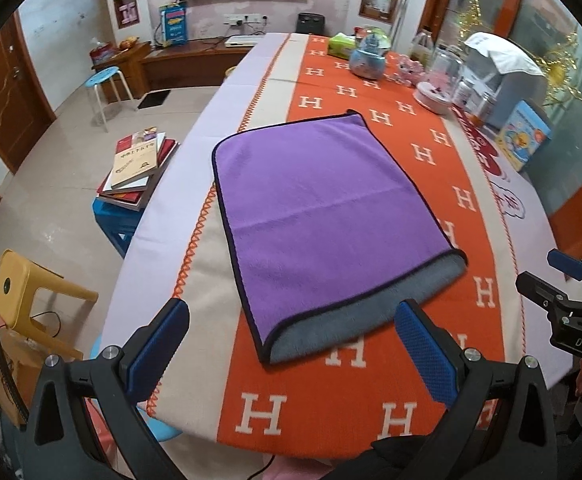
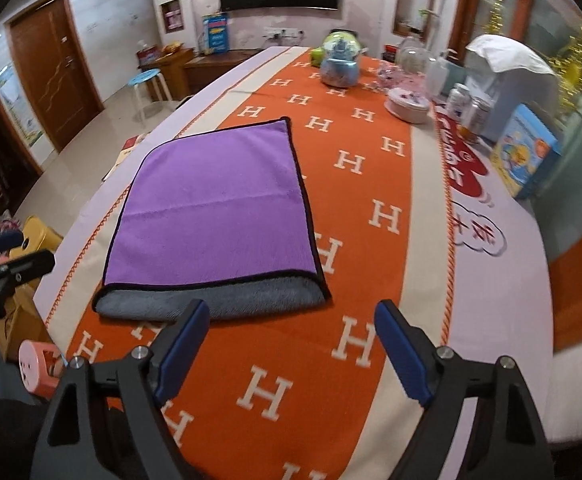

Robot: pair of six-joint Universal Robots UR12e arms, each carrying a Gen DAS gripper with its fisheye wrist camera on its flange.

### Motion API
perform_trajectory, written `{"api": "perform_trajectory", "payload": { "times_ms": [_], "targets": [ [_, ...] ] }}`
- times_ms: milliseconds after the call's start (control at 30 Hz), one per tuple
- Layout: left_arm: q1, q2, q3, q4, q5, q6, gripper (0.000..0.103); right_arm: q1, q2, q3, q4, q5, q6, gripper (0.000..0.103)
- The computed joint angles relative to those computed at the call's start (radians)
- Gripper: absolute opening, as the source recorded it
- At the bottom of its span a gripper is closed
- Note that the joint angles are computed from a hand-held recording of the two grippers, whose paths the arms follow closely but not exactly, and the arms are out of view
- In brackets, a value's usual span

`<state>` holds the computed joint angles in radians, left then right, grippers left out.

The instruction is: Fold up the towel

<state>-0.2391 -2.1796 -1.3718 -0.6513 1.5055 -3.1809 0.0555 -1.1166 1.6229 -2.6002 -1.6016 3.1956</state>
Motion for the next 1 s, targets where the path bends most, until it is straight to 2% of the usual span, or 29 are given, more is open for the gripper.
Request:
{"api": "perform_trajectory", "payload": {
  "times_ms": [233,567,700,833,1000],
  "targets": [
    [-0.014,-0.036,0.018,0.024,0.06,0.019,0.102,-0.024,0.049,-0.027,-0.004,0.061,-0.132,0.082],
    [-0.016,-0.066,0.018,0.013,0.076,0.015,0.102,-0.048,0.094,-0.018,-0.065,0.154,-0.352,0.082],
    [-0.013,-0.08,0.018,0.006,0.079,-0.001,0.102,-0.057,0.109,-0.016,-0.075,0.186,-0.404,0.081],
    [-0.004,-0.091,0.021,-0.007,0.055,-0.019,0.102,-0.064,0.126,-0.024,-0.063,0.215,-0.436,0.076],
    [-0.002,-0.111,0.043,-0.06,0.045,-0.03,0.099,-0.069,0.143,-0.037,-0.037,0.232,-0.46,0.071]
  ]
}}
